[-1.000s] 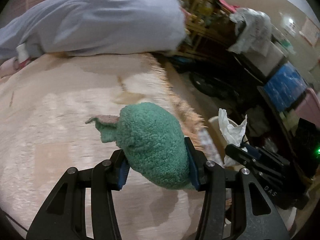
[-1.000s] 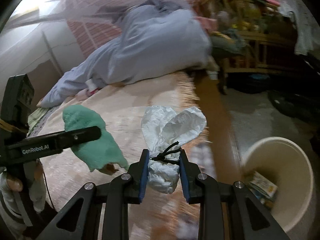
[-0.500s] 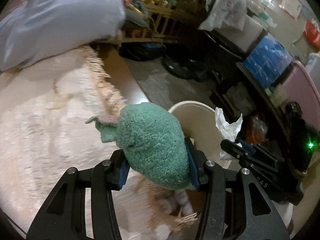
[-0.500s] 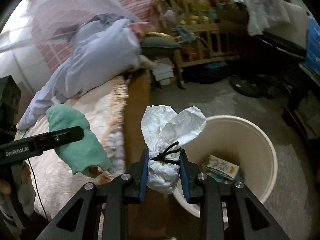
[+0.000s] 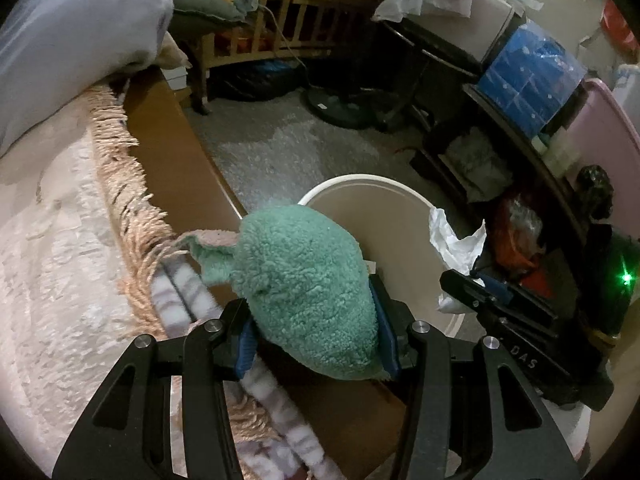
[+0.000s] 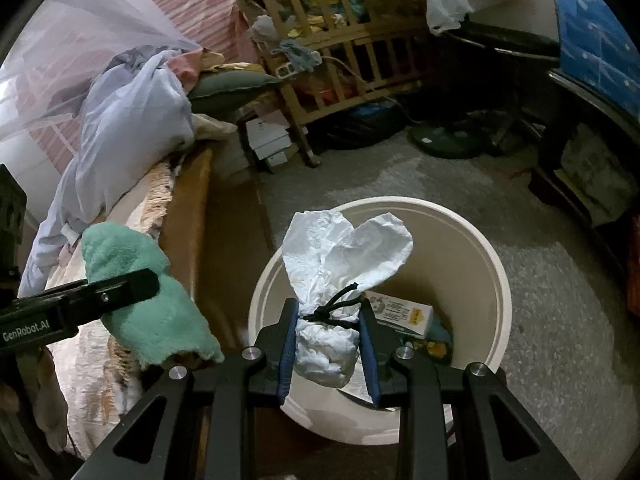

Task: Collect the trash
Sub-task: 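Carry the tissue bundle and green towel to the bucket and release both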

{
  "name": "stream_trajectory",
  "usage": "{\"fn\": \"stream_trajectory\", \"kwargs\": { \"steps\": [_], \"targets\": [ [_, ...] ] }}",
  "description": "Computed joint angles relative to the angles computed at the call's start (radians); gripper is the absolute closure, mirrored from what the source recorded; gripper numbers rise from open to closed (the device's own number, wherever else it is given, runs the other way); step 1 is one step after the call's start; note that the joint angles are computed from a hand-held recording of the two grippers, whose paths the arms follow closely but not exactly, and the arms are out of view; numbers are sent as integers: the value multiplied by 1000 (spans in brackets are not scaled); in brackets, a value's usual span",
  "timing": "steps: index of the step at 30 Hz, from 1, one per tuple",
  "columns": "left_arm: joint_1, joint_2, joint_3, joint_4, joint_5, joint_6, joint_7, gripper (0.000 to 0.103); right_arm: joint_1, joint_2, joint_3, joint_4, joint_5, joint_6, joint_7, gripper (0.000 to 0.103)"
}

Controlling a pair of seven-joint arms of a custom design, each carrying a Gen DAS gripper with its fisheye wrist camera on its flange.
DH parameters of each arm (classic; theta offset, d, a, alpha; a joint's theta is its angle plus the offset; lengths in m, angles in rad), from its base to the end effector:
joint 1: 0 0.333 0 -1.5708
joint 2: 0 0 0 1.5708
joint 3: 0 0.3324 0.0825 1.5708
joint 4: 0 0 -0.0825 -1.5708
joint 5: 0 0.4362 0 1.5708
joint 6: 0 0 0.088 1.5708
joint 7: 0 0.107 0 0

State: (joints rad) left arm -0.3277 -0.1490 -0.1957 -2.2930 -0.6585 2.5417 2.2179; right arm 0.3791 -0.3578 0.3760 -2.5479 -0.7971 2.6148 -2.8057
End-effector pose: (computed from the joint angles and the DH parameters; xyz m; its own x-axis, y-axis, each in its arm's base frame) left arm 0.4921 -0.2775 0.4386 -0.6723 -0.7011 0.2376 -0.7039 0.5060 -0.4985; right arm 0.3441 0.3445 0.4066 -0.3755 -0.8725 -0.3125 -0.6452 0.4882 -0.5877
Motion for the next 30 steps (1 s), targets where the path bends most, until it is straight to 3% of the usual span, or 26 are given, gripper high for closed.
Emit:
{"fn": "stream_trajectory", "kwargs": {
  "steps": [14, 18, 21, 25, 30],
  "targets": [
    [-9, 61, -20, 37, -13, 10, 0, 54, -11, -9, 1, -31, 3, 13, 16, 76],
    [-4, 72, -15, 51, -137, -32, 86, 50, 7, 5, -9, -17, 54, -53, -9, 56],
    [2, 56, -23, 38, -144, -18, 88, 49, 5, -19, -5, -37, 45, -42, 26, 55],
    [-6, -17, -20, -22, -139, 45, 89, 49, 17, -32, 15, -23, 46, -96, 28, 55],
    [-43, -163, 17, -138, -141, 155, 109, 49, 52, -27, 64, 57, 13, -276, 35, 55]
  ]
}}
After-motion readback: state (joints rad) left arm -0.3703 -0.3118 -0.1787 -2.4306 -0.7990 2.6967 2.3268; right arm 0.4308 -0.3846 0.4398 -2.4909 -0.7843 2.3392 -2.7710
